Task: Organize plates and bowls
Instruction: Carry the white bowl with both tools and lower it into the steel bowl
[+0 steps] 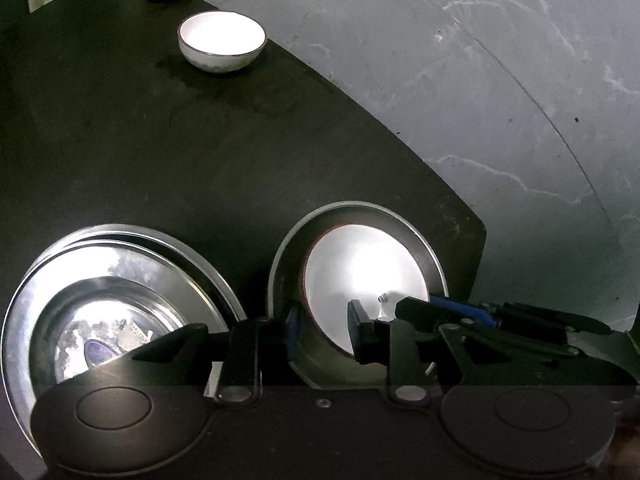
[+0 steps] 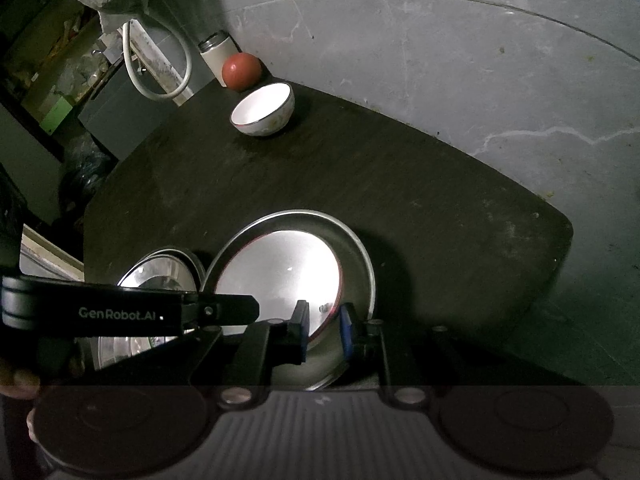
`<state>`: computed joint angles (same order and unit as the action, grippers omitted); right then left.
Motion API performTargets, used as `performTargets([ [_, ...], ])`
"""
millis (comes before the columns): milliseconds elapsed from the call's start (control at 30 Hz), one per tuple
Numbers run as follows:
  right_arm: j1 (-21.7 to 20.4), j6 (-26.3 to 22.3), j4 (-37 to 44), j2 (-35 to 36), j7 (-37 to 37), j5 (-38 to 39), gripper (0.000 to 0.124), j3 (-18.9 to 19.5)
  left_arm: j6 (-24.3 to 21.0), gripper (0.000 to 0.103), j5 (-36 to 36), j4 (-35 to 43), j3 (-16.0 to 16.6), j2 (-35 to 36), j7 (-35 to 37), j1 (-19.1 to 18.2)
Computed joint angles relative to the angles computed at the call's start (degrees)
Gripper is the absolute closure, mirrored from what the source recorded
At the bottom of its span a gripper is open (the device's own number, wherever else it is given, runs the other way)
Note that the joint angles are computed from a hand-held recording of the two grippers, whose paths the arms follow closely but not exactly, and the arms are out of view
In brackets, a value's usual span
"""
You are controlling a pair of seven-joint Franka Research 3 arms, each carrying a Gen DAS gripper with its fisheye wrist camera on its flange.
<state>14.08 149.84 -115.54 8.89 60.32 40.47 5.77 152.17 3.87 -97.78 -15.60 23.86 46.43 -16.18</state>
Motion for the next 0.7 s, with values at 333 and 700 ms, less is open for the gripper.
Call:
performTargets([
  [333,-0.1,-0.8,0.4,0.1,-0.1,-0.4,0.104,-0.1,-0.3,0.069,0.3,0.3,0.2,-0.1,-0.5,-0.3],
  [700,-0.2,-0.3,-0.2,-1.0,-1.9,1.0,0.09,-0.1,3.0,0.057,1.1,-2.3,0.8,-2.4,-3.1,-0.4],
])
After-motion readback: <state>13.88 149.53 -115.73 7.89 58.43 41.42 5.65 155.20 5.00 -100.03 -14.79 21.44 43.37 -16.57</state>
